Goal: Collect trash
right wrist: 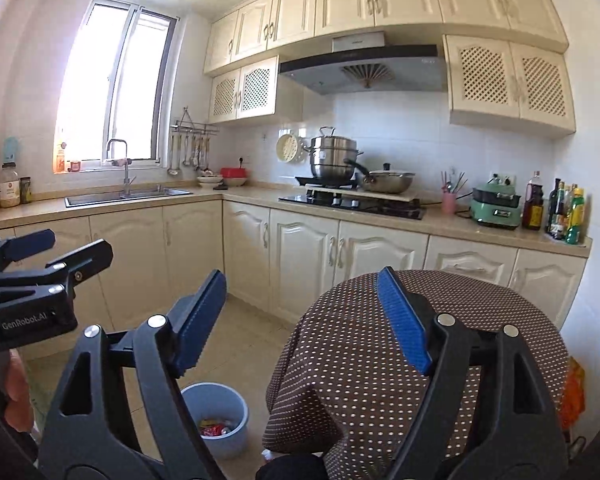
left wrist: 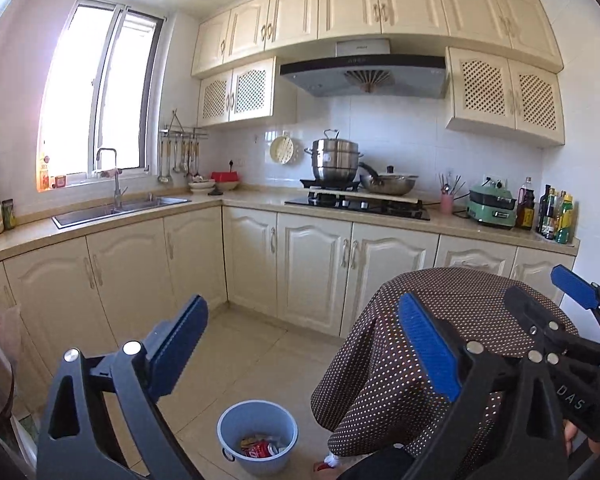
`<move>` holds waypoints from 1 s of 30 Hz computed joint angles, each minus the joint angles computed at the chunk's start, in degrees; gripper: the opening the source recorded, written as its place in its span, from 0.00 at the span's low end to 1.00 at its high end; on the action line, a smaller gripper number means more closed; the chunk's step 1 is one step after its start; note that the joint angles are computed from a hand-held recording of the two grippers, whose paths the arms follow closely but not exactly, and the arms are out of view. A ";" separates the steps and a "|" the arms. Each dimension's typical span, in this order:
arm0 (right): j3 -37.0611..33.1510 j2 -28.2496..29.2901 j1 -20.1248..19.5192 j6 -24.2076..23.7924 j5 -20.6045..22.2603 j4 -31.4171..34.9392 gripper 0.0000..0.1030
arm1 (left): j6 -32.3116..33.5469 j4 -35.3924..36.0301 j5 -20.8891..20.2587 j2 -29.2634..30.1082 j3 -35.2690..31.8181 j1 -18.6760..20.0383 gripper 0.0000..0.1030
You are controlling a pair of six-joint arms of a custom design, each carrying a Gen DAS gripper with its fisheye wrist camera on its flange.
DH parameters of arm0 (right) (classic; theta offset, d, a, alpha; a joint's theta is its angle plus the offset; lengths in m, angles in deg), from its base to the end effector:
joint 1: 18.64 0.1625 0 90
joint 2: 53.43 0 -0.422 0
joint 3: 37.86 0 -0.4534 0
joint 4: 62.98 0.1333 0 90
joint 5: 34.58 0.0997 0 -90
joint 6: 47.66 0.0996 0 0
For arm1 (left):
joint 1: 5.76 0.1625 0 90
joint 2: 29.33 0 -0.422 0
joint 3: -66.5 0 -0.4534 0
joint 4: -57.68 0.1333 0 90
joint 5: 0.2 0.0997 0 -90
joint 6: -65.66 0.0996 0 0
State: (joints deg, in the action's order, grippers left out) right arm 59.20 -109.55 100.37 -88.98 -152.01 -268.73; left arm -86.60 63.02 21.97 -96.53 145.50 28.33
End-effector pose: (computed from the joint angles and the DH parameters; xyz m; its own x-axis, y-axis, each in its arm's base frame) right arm 0.4107 -0.5603 0.2888 -0.6610 -0.1826 0.7278 -0.7503 0.1446 -0.6451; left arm -0.3820 -0.5309 0.3525 -0.7222 -0.0855 -0.6863 0.6556 0.2316 -0.7187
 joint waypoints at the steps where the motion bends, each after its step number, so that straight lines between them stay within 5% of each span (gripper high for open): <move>1: 0.49 -0.27 -0.01 -0.47 -0.08 -1.16 0.75 | 1.37 -1.29 -0.14 -0.17 0.47 -0.30 0.92; 10: 3.21 -1.98 -1.13 -0.99 -0.63 -4.53 0.78 | 4.46 -5.24 0.77 -1.13 2.95 -0.86 0.92; 30: 3.05 -1.24 -1.71 -1.03 -0.88 -4.68 0.80 | 1.84 -0.90 1.37 1.03 1.36 0.27 0.92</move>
State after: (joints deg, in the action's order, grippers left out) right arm 62.25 -110.79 98.66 -90.01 -152.89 -273.40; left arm -84.77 62.12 23.34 -95.51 146.86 28.60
